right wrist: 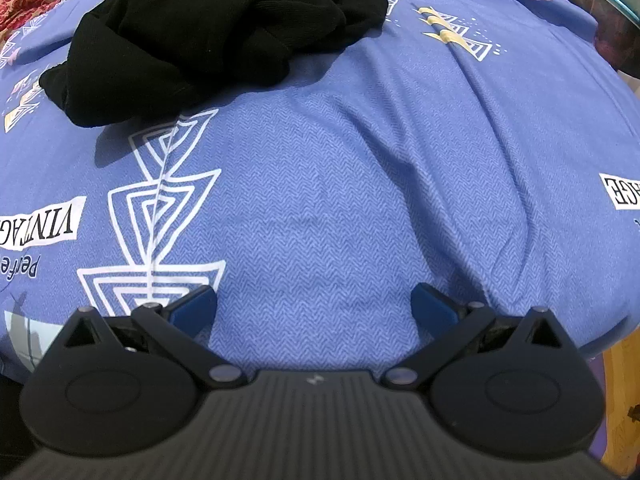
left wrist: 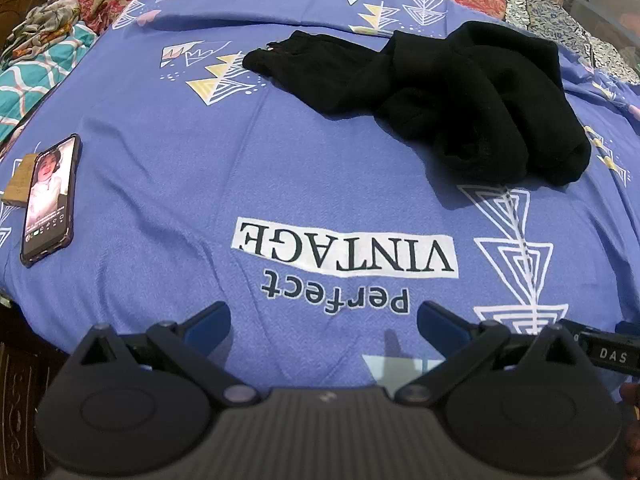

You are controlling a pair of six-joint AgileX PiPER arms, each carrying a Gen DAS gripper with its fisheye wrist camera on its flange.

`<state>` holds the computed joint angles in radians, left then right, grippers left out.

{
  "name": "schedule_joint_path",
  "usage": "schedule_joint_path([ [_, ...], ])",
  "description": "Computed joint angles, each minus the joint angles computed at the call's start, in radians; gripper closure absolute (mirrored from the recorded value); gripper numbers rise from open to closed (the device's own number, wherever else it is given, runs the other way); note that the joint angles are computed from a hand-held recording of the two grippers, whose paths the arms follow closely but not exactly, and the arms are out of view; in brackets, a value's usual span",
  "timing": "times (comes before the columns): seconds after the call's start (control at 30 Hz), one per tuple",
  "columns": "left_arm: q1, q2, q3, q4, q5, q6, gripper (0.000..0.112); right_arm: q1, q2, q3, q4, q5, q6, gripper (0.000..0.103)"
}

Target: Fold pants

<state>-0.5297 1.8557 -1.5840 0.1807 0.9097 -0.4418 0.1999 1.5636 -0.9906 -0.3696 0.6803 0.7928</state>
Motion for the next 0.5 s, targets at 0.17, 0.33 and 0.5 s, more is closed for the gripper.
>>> schedule_joint_path([
  [0.17, 0.006, 0.0, -0.001, -0.009, -0.002, 0.006, 0.009, 0.0, -0.02, 0.021, -0.008, -0.029, 0.017, 0.003],
  [0.33, 0.046, -0.019, 0.021, -0.019, -0.06, -0.015, 0.01, -0.052, -0.093, 0.047, -0.004, -0.171, -0.021, 0.047],
  [0.5, 0.09, -0.023, 0.016, -0.056, -0.096, 0.012, 0.01, -0.111, -0.042, -0.063, 0.005, -0.267, -0.106, 0.05],
])
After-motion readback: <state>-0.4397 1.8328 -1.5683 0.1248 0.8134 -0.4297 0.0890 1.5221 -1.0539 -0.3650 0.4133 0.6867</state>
